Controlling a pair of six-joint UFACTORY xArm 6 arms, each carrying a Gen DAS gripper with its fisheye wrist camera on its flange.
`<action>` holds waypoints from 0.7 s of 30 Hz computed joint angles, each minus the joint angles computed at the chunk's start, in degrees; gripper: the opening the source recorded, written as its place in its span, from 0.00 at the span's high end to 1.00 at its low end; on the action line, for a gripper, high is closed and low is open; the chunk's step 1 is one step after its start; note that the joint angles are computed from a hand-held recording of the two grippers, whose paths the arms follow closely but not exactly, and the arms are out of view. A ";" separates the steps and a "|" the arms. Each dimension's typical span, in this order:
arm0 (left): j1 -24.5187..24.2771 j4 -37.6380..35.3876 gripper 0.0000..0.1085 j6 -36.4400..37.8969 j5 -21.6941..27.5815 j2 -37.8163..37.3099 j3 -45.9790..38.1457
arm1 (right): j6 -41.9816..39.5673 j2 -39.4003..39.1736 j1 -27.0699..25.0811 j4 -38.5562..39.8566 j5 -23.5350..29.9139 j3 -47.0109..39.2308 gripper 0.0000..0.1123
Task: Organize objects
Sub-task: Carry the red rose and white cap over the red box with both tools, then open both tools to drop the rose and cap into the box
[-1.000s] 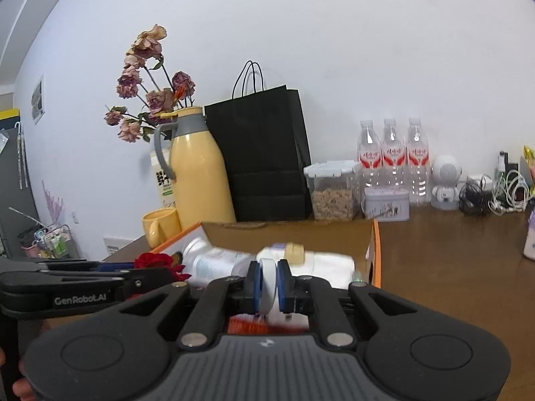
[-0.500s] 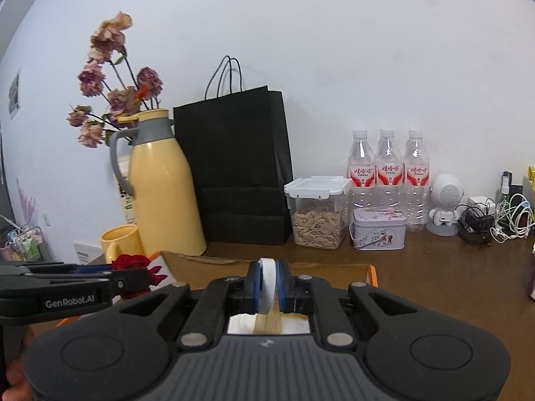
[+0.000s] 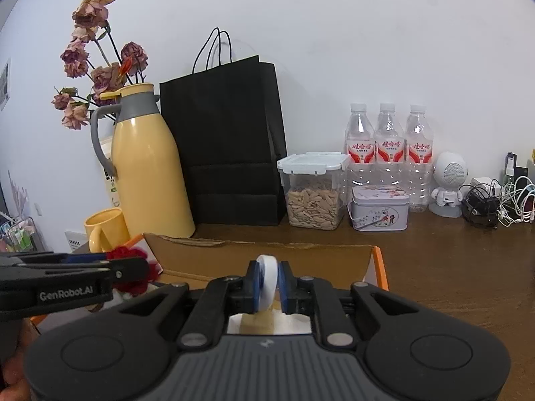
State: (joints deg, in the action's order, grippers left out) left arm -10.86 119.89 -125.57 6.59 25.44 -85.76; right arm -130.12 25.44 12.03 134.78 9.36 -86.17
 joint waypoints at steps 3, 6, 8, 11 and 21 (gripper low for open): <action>-0.50 3.48 0.24 -3.42 2.56 -1.53 1.80 | 1.13 -0.67 -0.24 -1.10 0.24 0.96 0.64; -1.04 6.80 0.05 -7.10 4.83 -3.03 3.51 | -2.08 -1.66 -0.47 1.33 0.62 2.01 0.41; -1.41 7.88 0.05 -8.42 6.09 -3.91 4.63 | -3.73 -2.14 -0.45 2.51 0.67 2.50 0.22; -1.53 7.57 0.05 -7.70 6.16 -4.26 5.03 | -5.11 -2.68 -0.47 3.30 0.96 3.20 0.15; -2.00 9.46 0.05 -9.72 6.67 -5.32 6.16 | -9.97 -4.44 -0.97 7.51 0.69 4.93 0.08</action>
State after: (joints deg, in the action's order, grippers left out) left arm -12.85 129.34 -135.30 13.26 20.12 -79.60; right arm -140.09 20.99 11.06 142.29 10.05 -81.23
